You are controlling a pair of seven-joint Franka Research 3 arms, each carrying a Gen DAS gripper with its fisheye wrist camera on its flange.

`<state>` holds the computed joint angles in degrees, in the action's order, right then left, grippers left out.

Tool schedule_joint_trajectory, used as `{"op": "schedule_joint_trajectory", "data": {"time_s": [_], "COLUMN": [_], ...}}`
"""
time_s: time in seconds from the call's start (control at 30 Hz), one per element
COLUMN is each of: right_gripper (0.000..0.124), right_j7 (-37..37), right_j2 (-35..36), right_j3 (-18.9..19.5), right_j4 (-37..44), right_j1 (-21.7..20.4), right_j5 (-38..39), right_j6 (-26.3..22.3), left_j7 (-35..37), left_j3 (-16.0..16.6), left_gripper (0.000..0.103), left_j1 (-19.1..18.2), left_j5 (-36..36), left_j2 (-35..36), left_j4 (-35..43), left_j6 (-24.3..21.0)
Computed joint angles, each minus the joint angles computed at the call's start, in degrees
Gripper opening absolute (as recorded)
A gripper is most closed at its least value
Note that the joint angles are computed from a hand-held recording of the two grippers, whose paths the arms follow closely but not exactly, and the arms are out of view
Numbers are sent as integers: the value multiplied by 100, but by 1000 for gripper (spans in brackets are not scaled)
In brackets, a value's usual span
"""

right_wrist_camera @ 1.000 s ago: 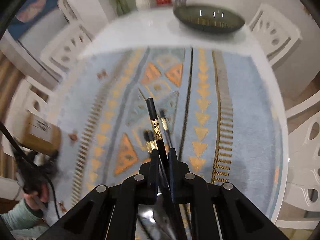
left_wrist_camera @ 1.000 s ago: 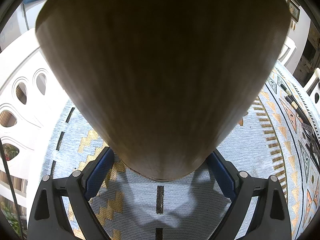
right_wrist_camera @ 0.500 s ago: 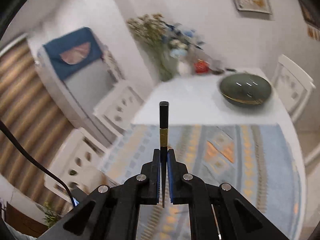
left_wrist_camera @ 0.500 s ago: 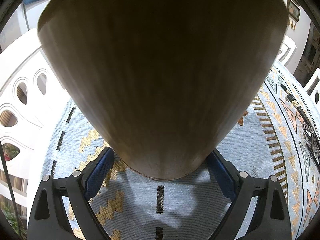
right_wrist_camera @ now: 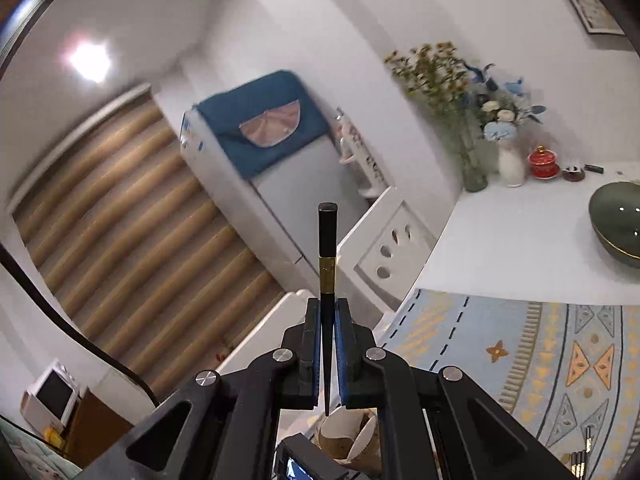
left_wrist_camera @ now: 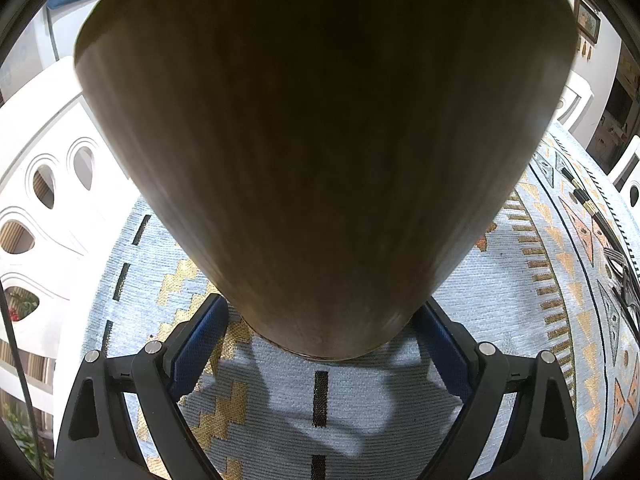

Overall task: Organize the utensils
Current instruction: 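Lift the chopstick with the right gripper and carry it over the cup, then open the right gripper to drop the chopstick into the bamboo cup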

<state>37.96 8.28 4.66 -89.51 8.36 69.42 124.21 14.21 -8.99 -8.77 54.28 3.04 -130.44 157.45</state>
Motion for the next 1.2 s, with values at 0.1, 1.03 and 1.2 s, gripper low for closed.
{"op": "schedule_joint_trajectory", "data": {"time_s": [0.1, 1.03, 1.2], "right_gripper": [6, 36, 36], "right_j7": [-103, -687, -542], "right_j2": [-87, -551, -717], "right_j3": [58, 4, -127], "right_j4": [-174, -954, -1076], "right_j1": [161, 625, 495], "right_j5": [-306, -1011, -935], "right_j6": [310, 1117, 1204], "left_j7": [1, 3, 3], "left_j3": [1, 4, 1], "left_gripper": [94, 94, 94], "left_j1": [-2, -3, -2], "left_j5": [-3, -6, -5], "left_j2": [2, -9, -14], "left_j4": [2, -18, -18], "left_j6": [0, 0, -6]}}
